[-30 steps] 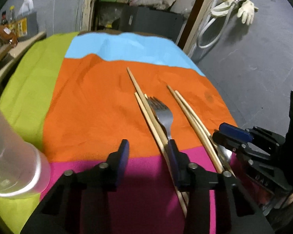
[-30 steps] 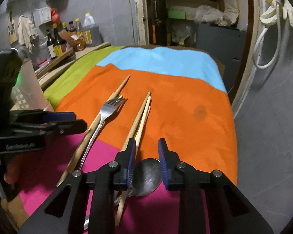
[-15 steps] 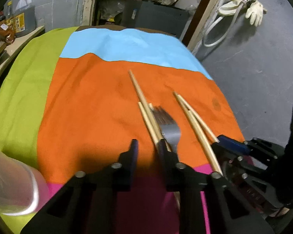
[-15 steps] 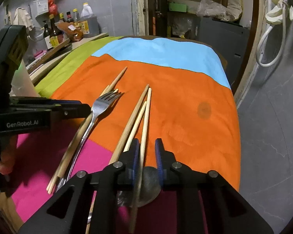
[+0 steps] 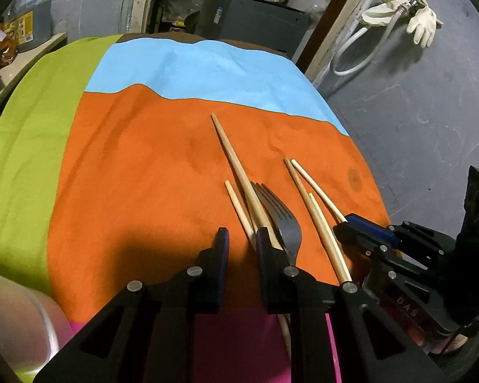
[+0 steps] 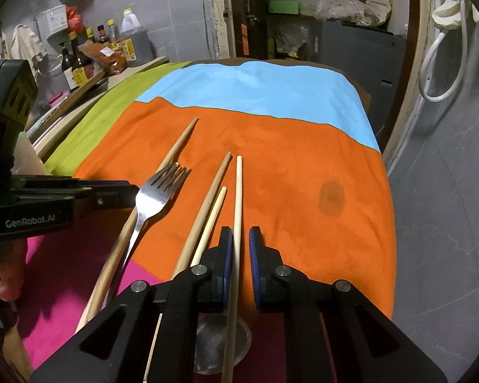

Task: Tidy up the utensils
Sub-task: 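Grasp a wooden chopstick with the right tool while the left tool grasps another chopstick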

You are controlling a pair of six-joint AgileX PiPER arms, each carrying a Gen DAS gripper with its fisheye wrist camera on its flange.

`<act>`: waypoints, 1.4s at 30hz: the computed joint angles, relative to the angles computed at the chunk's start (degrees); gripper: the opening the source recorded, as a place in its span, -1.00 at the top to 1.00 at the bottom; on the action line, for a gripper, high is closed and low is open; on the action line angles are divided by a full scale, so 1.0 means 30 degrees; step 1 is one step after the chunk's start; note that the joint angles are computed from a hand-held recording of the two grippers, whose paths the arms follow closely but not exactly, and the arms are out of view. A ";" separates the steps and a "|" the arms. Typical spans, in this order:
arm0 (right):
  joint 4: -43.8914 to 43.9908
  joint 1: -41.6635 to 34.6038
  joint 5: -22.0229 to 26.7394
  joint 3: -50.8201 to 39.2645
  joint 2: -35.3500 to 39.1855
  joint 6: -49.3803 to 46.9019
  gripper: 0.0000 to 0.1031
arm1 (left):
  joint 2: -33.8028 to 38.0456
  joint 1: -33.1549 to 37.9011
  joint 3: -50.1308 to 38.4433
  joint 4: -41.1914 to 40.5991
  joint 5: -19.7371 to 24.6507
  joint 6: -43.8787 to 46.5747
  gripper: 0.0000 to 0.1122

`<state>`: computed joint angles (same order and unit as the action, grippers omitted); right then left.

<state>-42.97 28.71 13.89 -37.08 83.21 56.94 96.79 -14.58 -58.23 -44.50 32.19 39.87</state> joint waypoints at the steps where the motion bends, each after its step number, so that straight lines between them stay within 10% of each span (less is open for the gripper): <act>1: 0.0338 -0.0107 -0.0037 -0.0052 0.0068 -0.0382 0.82 | 0.0237 -0.0052 -0.0306 0.0425 0.0189 -0.0494 0.75; 20: 1.2253 -0.1997 -0.0294 -0.1552 0.0846 -1.1731 0.94 | -0.0302 0.0464 -0.0067 -0.0233 0.0991 -0.0546 1.00; 30: 0.3685 -0.0493 -0.1450 0.0290 -0.1957 -0.1691 0.94 | -0.1430 0.0958 0.0976 -0.0752 0.1548 0.0186 1.00; 42: 0.8983 -0.1143 -0.2017 0.0700 -0.1781 -0.7035 0.94 | -0.0243 0.0614 -0.0511 0.1135 0.3023 -0.1710 0.89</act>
<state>-16.02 25.28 7.84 -34.98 77.87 35.84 96.06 -12.74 -59.76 -41.10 41.25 34.74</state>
